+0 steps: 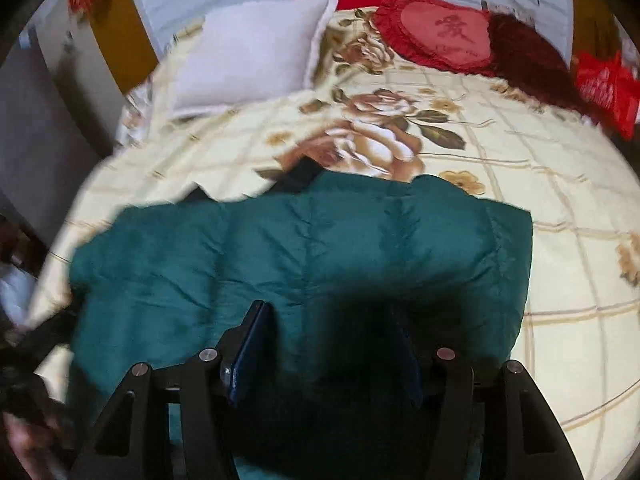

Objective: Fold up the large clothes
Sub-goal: 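Press the folded jacket flat with both tools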

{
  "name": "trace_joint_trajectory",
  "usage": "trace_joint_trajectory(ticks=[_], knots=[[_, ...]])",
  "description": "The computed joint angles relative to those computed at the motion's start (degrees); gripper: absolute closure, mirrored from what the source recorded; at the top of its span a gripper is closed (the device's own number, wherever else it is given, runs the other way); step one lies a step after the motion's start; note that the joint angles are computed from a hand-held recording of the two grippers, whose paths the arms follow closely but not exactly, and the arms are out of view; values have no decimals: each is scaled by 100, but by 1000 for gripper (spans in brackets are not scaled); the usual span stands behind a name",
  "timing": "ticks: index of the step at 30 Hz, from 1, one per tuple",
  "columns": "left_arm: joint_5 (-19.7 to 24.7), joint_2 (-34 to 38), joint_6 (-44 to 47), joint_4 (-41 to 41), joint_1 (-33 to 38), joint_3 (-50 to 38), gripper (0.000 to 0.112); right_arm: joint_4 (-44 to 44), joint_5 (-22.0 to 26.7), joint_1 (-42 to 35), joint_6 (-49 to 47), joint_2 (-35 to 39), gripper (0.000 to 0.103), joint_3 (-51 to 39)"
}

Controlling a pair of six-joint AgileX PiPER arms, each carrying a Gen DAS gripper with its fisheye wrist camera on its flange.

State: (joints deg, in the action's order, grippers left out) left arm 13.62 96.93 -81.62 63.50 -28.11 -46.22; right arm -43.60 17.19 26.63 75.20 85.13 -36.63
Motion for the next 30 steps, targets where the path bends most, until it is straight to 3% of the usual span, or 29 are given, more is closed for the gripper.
trace_joint_trajectory(ticks=[3, 5, 7, 12, 18, 21, 25, 28, 30], knots=[[20, 106, -358, 383, -17, -4, 98, 384, -116, -166, -459, 96, 45, -12], [-38, 120, -456, 483, 24, 17, 98, 915, 298, -87, -953, 7, 45, -191], [-117, 120, -776, 815, 54, 73, 98, 739, 649, 206, -609, -274, 45, -241], [-168, 119, -965, 1029, 67, 104, 98, 387, 727, 1016, -43, -700, 45, -379], [-398, 134, -380, 382, 218, 78, 98, 64, 939, 1678, 294, 485, 44, -985], [-530, 145, -30, 36, 305, 71, 98, -521, 758, 1698, 956, 729, 39, -857], [-501, 167, -216, 241, 285, 64, 98, 245, 490, 1408, 219, 353, 39, -669], [-492, 185, -861, 908, 267, 98, 98, -137, 635, 1328, 700, -359, 39, -263], [-467, 202, -1150, 1199, 249, 103, 98, 29, 712, 1073, 510, -634, 39, -85]])
